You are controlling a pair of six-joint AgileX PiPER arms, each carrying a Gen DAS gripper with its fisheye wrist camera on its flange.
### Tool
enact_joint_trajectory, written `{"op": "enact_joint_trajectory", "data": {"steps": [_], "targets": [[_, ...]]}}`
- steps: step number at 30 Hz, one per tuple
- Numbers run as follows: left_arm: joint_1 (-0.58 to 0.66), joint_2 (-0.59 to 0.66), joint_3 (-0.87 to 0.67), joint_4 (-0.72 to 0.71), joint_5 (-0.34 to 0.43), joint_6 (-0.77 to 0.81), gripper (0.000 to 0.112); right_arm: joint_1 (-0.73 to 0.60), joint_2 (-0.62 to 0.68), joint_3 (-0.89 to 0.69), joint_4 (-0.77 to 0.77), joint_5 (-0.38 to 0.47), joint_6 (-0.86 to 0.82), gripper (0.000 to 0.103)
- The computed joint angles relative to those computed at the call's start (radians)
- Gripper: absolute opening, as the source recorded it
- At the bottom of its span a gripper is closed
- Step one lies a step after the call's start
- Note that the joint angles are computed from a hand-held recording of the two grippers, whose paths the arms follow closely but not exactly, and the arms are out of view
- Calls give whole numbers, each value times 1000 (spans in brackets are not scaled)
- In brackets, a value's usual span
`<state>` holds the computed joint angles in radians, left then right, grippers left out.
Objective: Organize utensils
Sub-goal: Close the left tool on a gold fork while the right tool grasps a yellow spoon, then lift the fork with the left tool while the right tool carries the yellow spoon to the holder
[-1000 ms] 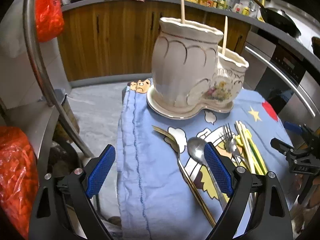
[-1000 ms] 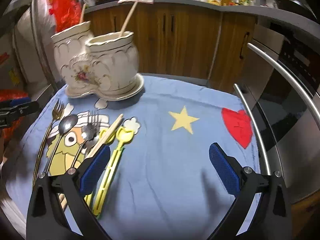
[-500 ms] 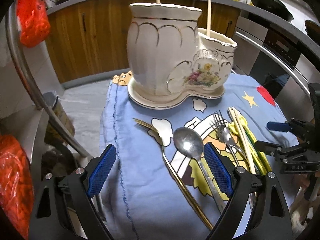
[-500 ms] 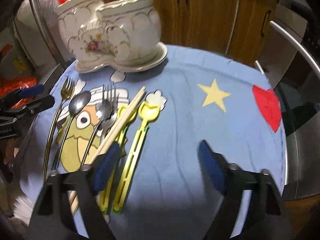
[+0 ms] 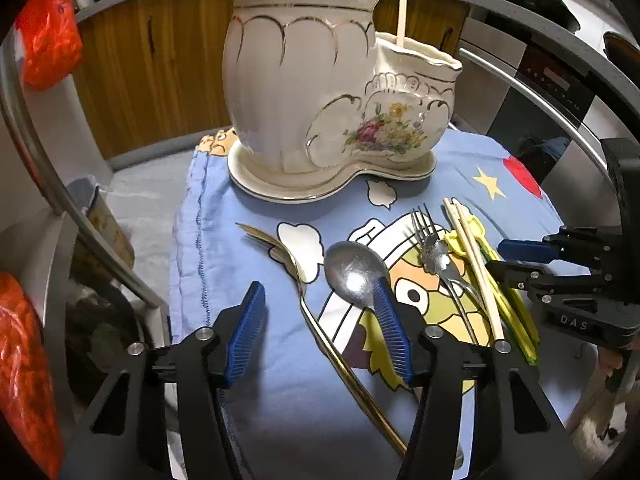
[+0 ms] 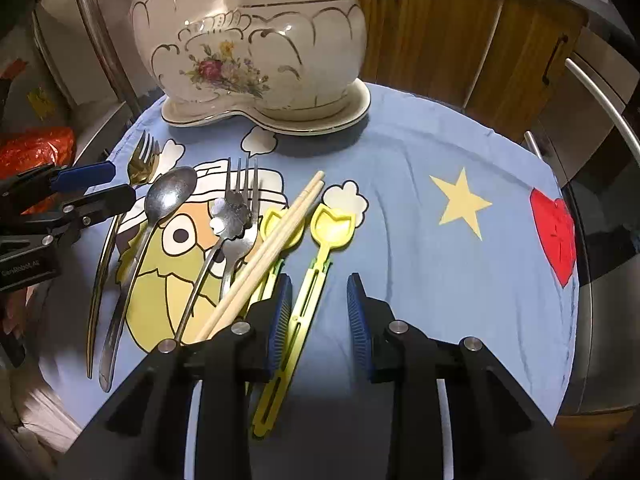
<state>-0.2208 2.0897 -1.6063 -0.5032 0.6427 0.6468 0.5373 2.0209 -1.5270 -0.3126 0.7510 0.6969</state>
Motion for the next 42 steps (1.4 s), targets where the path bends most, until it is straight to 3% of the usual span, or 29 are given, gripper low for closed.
{"op": "enact_joint_trajectory", "data": {"steps": [6, 12, 19, 25, 31, 35, 42], "targets": [[-11, 25, -30, 37, 12, -35, 41, 3, 5, -12, 15, -4, -12, 16], [-39, 43, -53, 108, -17, -88, 27, -1, 5, -9, 16, -20, -11, 13], [-43, 84, -115, 174, 9, -167, 6, -13, -18, 35, 21, -67, -14, 11], [-35, 77, -103, 148, -4, -141, 4, -20, -45, 84, 13, -122, 13, 10], [-6, 1, -8, 9, -68, -9, 3, -23, -108, 167, -50, -208, 95, 10], [27, -89, 103, -215, -140, 210, 3, -17, -158, 236, -152, -278, 213, 10], [77, -191, 221, -576, -198, 563, 3, 41, -242, 327, -541, -317, 577, 10]]}}
